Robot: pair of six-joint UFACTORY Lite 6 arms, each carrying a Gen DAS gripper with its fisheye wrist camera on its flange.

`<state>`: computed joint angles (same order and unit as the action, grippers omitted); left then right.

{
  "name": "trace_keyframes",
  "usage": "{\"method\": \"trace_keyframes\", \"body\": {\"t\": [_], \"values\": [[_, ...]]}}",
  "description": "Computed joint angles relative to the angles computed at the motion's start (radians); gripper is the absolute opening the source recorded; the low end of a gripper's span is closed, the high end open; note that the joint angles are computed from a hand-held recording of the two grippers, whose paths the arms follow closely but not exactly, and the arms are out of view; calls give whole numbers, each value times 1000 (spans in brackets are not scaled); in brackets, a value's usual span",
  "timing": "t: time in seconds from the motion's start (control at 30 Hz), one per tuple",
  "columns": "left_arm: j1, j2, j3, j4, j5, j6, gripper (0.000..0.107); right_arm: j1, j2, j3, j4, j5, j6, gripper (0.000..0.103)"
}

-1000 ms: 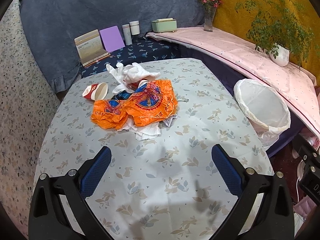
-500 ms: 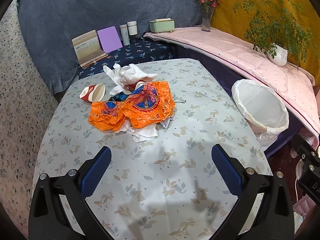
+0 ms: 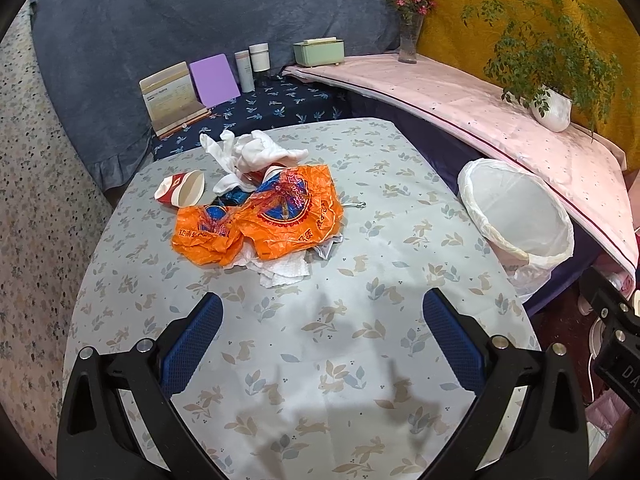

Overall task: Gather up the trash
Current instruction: 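Move both tools toward the pile of orange plastic bags, then grasp an orange plastic bag with the right gripper while the left grasps another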

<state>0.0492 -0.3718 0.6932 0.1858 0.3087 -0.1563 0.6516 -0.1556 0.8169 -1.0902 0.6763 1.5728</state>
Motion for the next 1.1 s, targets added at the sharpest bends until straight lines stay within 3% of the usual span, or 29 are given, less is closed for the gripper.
{"method": "trace_keyframes", "body": {"t": [0.77,0.9,1.1], "values": [[-46,-9,-5,71,-33,-84,95,-22,-15,-22,-12,-3,11,96],[-23,8,0,-30,-51,18,95,-26,-8,-13,-21,5,21,96],[58,59,13,-358,-94,375,95,-16,60,38,-59,18,50,96]]}}
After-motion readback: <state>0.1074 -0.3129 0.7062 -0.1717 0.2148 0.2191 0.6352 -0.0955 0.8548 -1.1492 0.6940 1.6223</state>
